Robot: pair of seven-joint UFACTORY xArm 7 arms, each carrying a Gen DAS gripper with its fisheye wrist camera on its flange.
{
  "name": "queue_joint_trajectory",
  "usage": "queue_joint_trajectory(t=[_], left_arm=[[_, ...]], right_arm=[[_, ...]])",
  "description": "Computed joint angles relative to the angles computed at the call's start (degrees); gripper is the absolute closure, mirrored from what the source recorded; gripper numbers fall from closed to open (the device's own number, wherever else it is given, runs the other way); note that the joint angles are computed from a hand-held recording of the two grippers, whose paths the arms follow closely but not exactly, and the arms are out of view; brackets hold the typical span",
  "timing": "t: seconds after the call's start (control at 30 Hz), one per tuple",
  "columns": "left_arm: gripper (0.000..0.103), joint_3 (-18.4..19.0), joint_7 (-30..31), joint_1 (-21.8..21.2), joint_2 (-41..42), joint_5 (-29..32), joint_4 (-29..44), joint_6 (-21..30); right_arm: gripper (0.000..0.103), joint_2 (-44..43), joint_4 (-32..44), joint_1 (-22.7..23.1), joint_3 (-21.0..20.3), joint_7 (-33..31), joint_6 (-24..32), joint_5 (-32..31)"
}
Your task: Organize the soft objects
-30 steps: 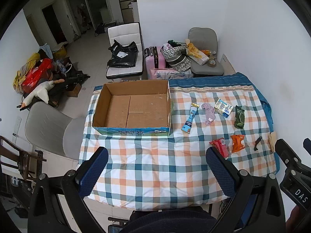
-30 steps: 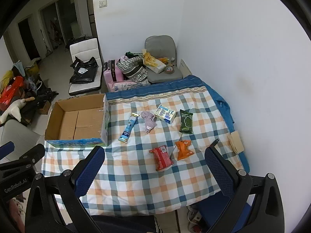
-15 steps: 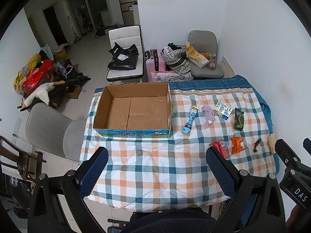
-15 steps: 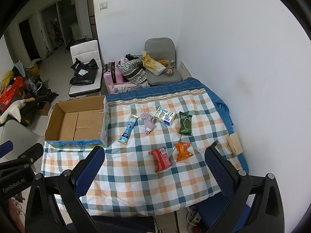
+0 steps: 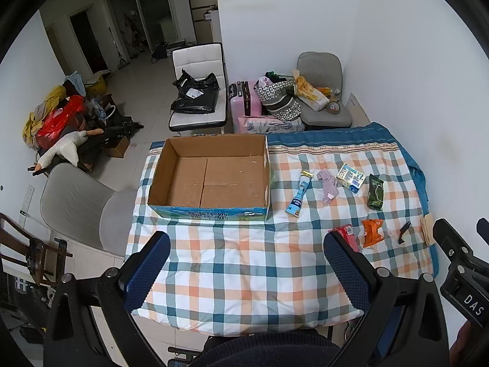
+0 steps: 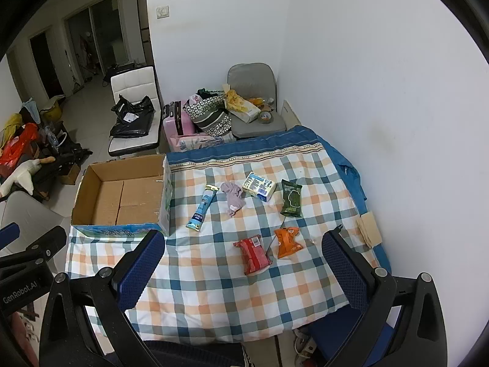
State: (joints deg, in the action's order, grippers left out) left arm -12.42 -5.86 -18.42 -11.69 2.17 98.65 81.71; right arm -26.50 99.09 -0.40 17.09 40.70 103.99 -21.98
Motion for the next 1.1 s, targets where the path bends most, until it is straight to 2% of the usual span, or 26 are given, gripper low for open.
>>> queue_joint_trajectory(t=[0.37, 0.43, 0.5, 0.7, 0.73, 0.77, 0.83, 0.93, 1.1], left_arm=[[0.0, 0.0, 0.0, 0.1, -0.9, 0.0, -1.1, -0.5], [0.0, -0.5, -0.2, 0.2, 1.9, 0.7, 4.0, 1.5], [0.0, -0.5, -0.4, -0.1, 3.3, 1.1, 6.1, 2.4], [0.0, 0.1, -0.2, -0.6, 2.0, 0.9, 4.1, 1.6], [0.0, 0.0, -0.3, -0.6, 3.0, 1.1, 5.6, 2.0], [0.0, 0.1, -0.2, -0.6, 2.5, 0.9, 4.7, 1.7], [0.0, 0.0, -0.2, -0.6, 5.1, 1.4, 8.4, 2.7], [0.0, 0.3, -0.2, -0.9, 3.6, 1.2, 6.6, 2.7], [0.0, 0.3, -0.1, -0.9, 5.3, 1.5, 9.4, 3.4]], right_arm=[[0.0, 0.3, 0.3, 0.2, 0.0, 0.1, 0.0, -0.2], [0.0, 0.1, 0.1, 0.3, -0.1, 0.1, -0.2, -0.2], [0.0, 1.1, 1.2, 0.1, -0.1, -0.2, -0.2, -0.4], [0.0, 4.1, 5.9, 0.2, 0.8, -0.4, 1.4, -1.6], [0.0, 4.7, 6.5, 0.3, 0.7, -0.6, 1.3, -1.8], [0.0, 4.5, 6.5, 0.6, 0.7, -0.4, 1.5, -1.9], [0.0, 4.4, 6.3, 1.0, 0.4, -0.3, 1.5, -1.9], [0.0, 5.0, 7.0, 1.1, 0.4, -0.4, 1.7, -2.3], [0.0, 4.3, 6.2, 1.4, 0.2, -0.2, 1.5, -2.2]])
